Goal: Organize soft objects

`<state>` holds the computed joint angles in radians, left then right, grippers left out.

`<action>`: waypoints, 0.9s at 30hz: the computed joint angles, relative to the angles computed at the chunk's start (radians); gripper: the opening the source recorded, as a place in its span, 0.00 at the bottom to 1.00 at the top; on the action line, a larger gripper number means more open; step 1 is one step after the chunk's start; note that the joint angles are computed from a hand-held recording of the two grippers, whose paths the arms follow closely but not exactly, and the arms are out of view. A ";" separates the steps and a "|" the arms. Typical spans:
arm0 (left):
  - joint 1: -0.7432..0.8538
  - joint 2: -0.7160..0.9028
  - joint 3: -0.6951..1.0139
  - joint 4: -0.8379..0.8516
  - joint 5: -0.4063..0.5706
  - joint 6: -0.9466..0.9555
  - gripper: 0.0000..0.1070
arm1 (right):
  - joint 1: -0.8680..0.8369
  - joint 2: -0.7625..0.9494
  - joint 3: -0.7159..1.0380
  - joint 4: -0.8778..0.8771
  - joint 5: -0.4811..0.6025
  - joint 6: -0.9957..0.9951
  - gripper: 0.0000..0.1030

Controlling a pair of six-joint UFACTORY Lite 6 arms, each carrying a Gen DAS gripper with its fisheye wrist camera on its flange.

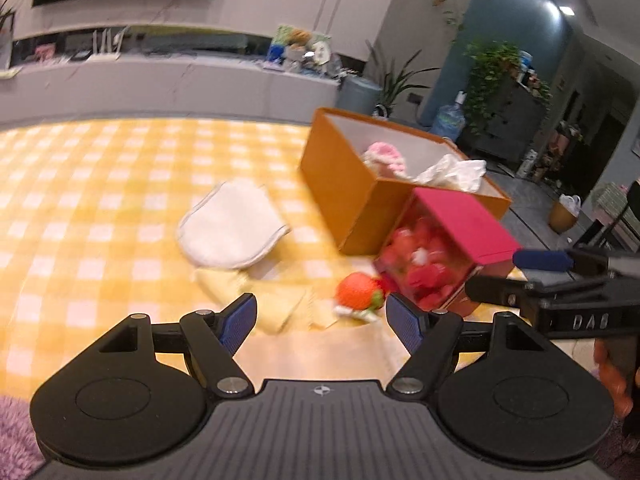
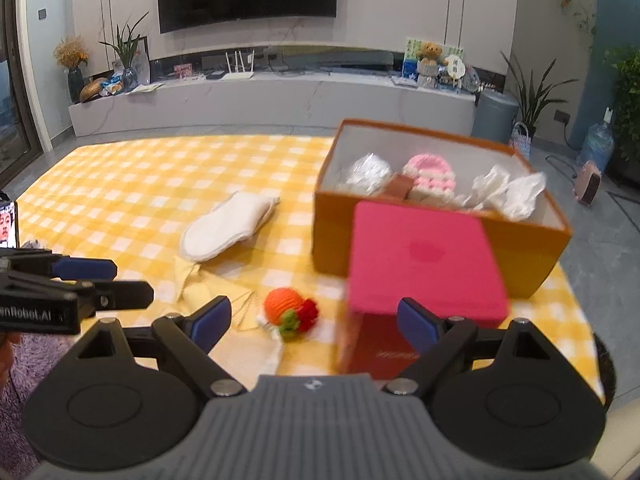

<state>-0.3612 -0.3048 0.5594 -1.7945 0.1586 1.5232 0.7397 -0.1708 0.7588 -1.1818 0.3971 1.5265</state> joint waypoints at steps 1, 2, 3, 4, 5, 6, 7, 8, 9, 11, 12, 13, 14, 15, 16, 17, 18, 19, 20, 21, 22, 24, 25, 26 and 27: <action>0.024 -0.008 -0.021 0.000 0.019 0.005 0.81 | 0.013 0.022 0.003 -0.025 -0.004 0.045 0.86; 0.041 -0.015 -0.039 0.005 0.033 0.004 0.81 | 0.019 0.045 0.003 -0.052 -0.016 0.091 0.86; 0.055 -0.015 -0.043 0.044 0.043 -0.034 0.81 | 0.023 0.070 0.007 -0.070 -0.029 0.131 0.87; 0.079 -0.013 -0.052 0.062 0.061 -0.045 0.81 | 0.024 0.096 0.012 -0.086 -0.045 0.169 0.88; 0.096 -0.007 -0.055 0.088 0.075 -0.066 0.80 | 0.026 0.119 0.017 -0.108 -0.062 0.209 0.89; 0.112 0.001 -0.059 0.100 0.086 -0.074 0.79 | 0.026 0.149 0.027 -0.130 -0.078 0.243 0.89; 0.129 0.010 -0.061 0.127 0.099 -0.097 0.77 | 0.031 0.176 0.037 -0.147 -0.083 0.267 0.89; 0.137 0.013 -0.066 0.136 0.107 -0.106 0.76 | 0.035 0.208 0.055 -0.153 -0.087 0.273 0.89; 0.148 0.019 -0.071 0.134 0.117 -0.102 0.76 | 0.042 0.235 0.071 -0.161 -0.086 0.283 0.89; 0.172 0.041 -0.081 0.093 0.139 -0.059 0.76 | 0.049 0.292 0.099 -0.192 -0.098 0.323 0.89; 0.183 0.053 -0.084 0.082 0.150 -0.048 0.76 | 0.047 0.321 0.116 -0.204 -0.110 0.342 0.90; 0.195 0.067 -0.086 0.067 0.162 -0.033 0.76 | 0.047 0.346 0.129 -0.211 -0.117 0.358 0.90; 0.197 0.076 -0.086 0.055 0.164 -0.028 0.76 | 0.046 0.372 0.143 -0.220 -0.125 0.375 0.90; 0.205 0.077 -0.089 0.046 0.170 -0.021 0.76 | 0.043 0.399 0.158 -0.222 -0.134 0.384 0.90; 0.215 0.074 -0.095 0.039 0.180 -0.014 0.76 | 0.041 0.423 0.173 -0.220 -0.142 0.389 0.90; 0.228 0.075 -0.098 0.035 0.194 -0.010 0.76 | 0.038 0.443 0.182 -0.236 -0.149 0.411 0.91; 0.237 0.085 -0.094 0.036 0.207 -0.013 0.76 | 0.034 0.460 0.190 -0.255 -0.158 0.437 0.91; 0.242 0.098 -0.087 0.041 0.215 -0.022 0.75 | 0.031 0.476 0.199 -0.258 -0.165 0.446 0.91; 0.246 0.109 -0.080 0.057 0.219 -0.041 0.72 | 0.029 0.494 0.210 -0.249 -0.169 0.441 0.91; 0.243 0.119 -0.074 0.063 0.213 -0.054 0.69 | 0.027 0.510 0.220 -0.248 -0.175 0.444 0.91; 0.243 0.131 -0.066 0.063 0.213 -0.057 0.68 | 0.026 0.523 0.229 -0.257 -0.183 0.455 0.91; 0.244 0.147 -0.058 0.065 0.225 -0.059 0.68 | 0.028 0.547 0.248 -0.270 -0.191 0.471 0.91; 0.242 0.150 -0.056 0.072 0.226 -0.066 0.68 | 0.029 0.561 0.258 -0.272 -0.194 0.473 0.91; 0.241 0.155 -0.053 0.081 0.227 -0.072 0.68 | 0.030 0.576 0.271 -0.260 -0.198 0.461 0.91; 0.239 0.162 -0.047 0.099 0.228 -0.087 0.68 | 0.031 0.587 0.282 -0.242 -0.205 0.443 0.91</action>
